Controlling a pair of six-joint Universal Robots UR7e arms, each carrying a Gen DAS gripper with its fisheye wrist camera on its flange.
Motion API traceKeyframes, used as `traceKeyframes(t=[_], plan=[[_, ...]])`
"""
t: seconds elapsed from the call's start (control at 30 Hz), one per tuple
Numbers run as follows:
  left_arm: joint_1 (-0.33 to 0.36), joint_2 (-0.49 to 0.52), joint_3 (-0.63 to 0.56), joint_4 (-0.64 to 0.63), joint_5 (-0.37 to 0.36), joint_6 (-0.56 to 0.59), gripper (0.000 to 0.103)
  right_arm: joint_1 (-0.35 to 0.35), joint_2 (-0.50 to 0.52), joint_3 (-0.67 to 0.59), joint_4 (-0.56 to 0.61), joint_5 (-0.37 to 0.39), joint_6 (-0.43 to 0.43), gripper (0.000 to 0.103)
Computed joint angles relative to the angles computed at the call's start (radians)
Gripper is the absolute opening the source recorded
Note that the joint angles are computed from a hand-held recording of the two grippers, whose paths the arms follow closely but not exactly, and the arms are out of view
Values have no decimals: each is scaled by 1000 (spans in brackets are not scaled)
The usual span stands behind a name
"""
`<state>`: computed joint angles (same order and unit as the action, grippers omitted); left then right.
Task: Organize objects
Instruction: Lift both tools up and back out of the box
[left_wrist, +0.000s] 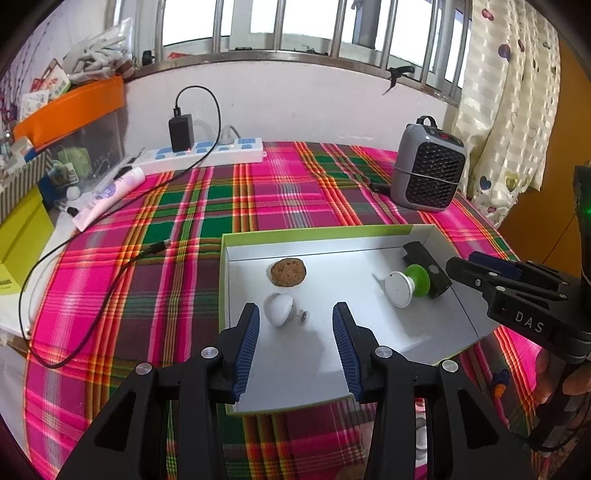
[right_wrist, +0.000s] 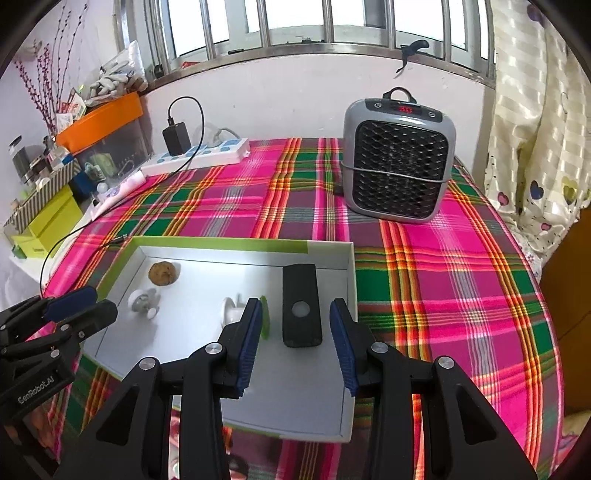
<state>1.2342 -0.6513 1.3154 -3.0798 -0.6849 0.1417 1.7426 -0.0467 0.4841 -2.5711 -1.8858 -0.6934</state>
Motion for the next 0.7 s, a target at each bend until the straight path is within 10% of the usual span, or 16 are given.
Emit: traceKeyframes(t=[0.7], plan=[[-30,-73,170,-139,-4,1,40,-10,-183,361,-198,33,23,39]])
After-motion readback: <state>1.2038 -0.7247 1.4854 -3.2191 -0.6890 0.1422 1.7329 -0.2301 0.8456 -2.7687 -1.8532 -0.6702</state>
